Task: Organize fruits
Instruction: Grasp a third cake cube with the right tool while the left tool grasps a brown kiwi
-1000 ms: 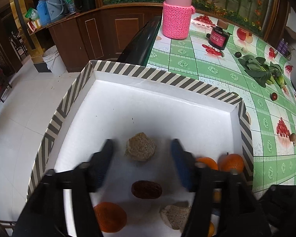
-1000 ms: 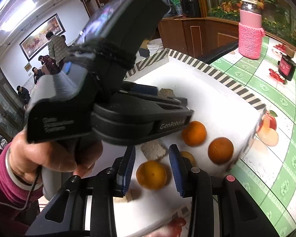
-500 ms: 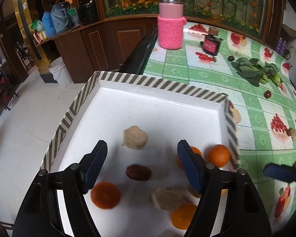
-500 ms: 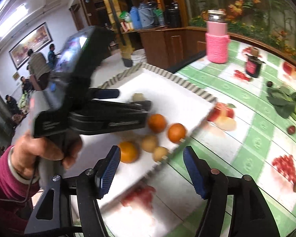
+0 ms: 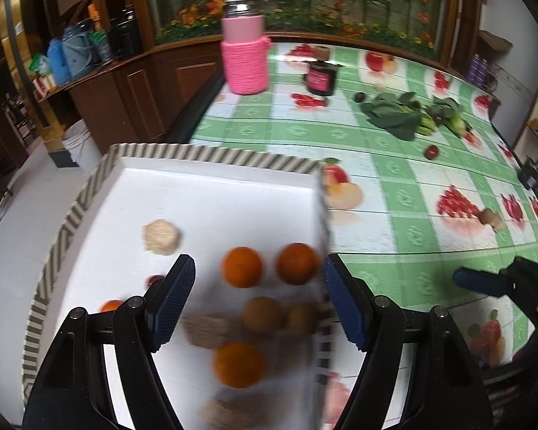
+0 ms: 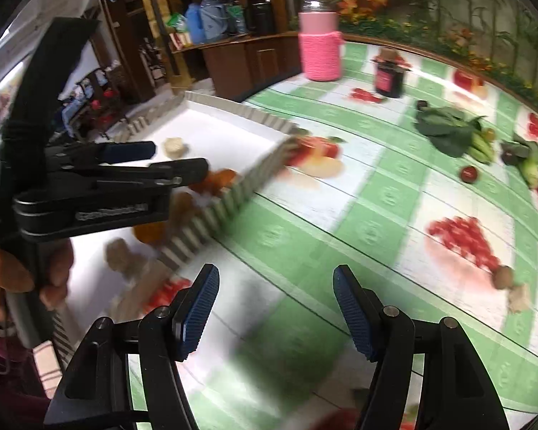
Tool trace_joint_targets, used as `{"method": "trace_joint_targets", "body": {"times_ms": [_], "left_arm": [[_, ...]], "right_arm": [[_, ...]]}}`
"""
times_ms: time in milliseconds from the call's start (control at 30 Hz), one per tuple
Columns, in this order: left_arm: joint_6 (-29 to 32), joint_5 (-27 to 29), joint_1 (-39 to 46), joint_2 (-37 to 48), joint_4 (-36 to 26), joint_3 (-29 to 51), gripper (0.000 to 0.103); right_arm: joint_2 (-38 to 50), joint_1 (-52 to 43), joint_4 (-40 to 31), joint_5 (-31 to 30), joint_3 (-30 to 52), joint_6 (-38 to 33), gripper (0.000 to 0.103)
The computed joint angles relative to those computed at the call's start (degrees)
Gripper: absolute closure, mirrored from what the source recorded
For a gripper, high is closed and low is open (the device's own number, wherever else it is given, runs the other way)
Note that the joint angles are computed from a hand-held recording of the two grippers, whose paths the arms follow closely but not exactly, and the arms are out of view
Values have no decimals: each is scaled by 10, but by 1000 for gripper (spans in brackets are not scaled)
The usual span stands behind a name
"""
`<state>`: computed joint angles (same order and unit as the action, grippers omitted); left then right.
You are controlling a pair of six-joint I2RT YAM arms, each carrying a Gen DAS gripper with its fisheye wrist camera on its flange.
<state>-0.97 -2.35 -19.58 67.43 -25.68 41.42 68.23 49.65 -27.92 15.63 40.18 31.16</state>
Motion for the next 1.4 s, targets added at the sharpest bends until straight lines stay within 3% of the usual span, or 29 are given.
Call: {"method": "trace_joint_targets", "body": {"times_ms": [200, 333, 600, 867, 967, 1133, 1267, 1400], "left_arm": [[-33, -7, -77, 7, -5, 9, 30], [-57, -21, -135, 21, -6, 21, 30], [-85, -32, -219, 76, 0, 57, 30], [-96, -35, -285, 151, 6, 103, 30], [-95, -37, -302, 175, 9, 122, 30], [-93, -31, -317, 214, 10, 155, 30], [-90, -25, -326, 248, 15, 181, 30], [-91, -10, -331, 283, 19, 210, 30]], "right_arm": [[-110, -62, -71, 5, -45, -16, 35], [-183, -135, -128, -5, -69, -64, 35], [-297, -446, -207, -156, -100, -274, 37], [-261, -603, -168, -232, -108, -400, 44], [-239, -617, -146, -251, -108, -414, 47], [-179, -617, -101, -256, -106, -425, 66], [-159, -619, -75, -260, -106, -435, 76], [-167, -651, -83, -277, -109, -450, 76]]}}
